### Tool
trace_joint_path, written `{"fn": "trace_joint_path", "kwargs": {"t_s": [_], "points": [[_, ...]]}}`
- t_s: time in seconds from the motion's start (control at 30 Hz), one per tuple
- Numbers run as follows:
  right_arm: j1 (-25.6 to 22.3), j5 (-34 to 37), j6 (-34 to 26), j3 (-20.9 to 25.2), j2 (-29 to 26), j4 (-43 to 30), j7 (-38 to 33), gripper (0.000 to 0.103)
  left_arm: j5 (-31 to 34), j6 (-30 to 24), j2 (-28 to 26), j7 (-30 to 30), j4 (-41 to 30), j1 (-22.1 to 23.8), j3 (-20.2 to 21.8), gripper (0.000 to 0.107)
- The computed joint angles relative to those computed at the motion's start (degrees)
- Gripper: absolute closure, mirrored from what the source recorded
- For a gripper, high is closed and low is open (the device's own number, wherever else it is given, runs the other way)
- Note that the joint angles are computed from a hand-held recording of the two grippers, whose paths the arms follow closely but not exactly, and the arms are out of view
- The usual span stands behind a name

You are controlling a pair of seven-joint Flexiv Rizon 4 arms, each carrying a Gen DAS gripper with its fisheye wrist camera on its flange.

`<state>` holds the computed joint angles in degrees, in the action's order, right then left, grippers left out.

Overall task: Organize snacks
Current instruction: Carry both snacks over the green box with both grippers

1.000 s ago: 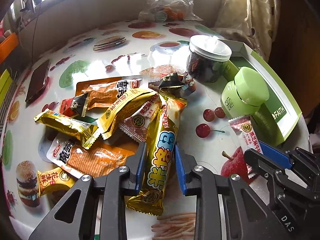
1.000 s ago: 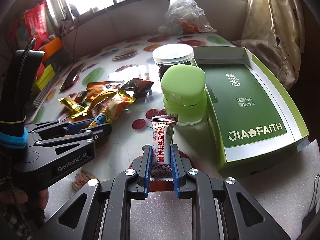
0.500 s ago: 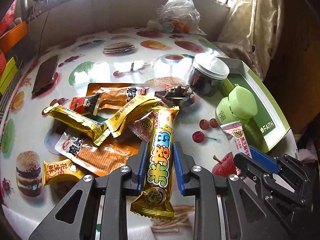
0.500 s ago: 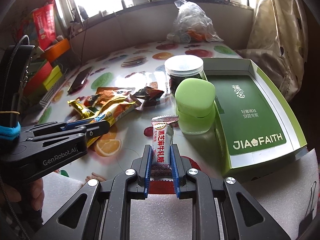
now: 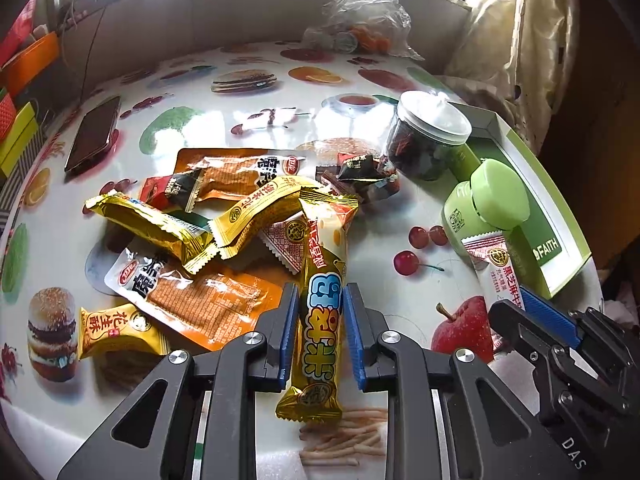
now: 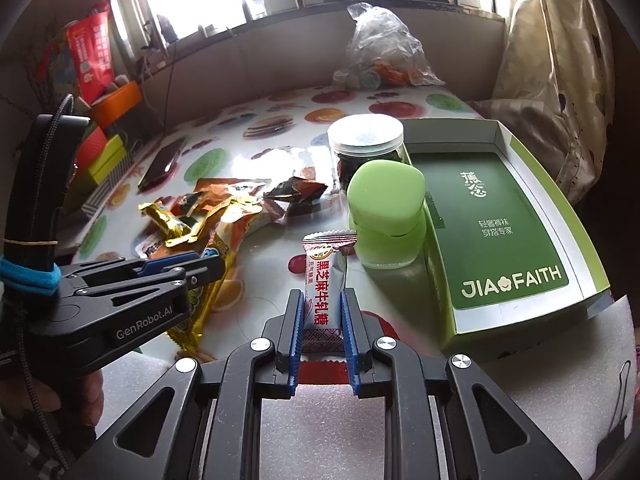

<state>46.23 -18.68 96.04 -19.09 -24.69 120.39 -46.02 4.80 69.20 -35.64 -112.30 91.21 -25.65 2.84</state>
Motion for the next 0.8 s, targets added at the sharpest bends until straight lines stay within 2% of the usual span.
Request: {"fn": "trace_joint_path", "kwargs": {"t_s": [0.13, 0.33, 0.63, 0.8], "points": [[-0.2, 0.0, -0.1, 0.2, -0.2, -0.2, 0.0, 0.085, 0.5, 0.4, -0.6, -0.3, -0.7, -0.3, 0.4, 0.083], [0.0, 0.3, 0.1, 0.0, -0.2, 0.0, 0.1, 0.085, 0.0, -4.1, -2.2, 0.5, -3.3, -0.4, 0.0, 0.080], [-0.2, 0.8, 0.6, 0.3, 0.1, 0.3, -0.7, 0.085, 2.3, -3.3, -1.7, -3.0, -3.1, -1.6, 1.7, 0.083], [-0.4, 1.1, 1.5, 0.5, 0.6, 0.3, -1.9, 0.085, 2.5, 0.0, 0.8, -3.7, -1.2, -0.9, 1.1, 0.083]]}}
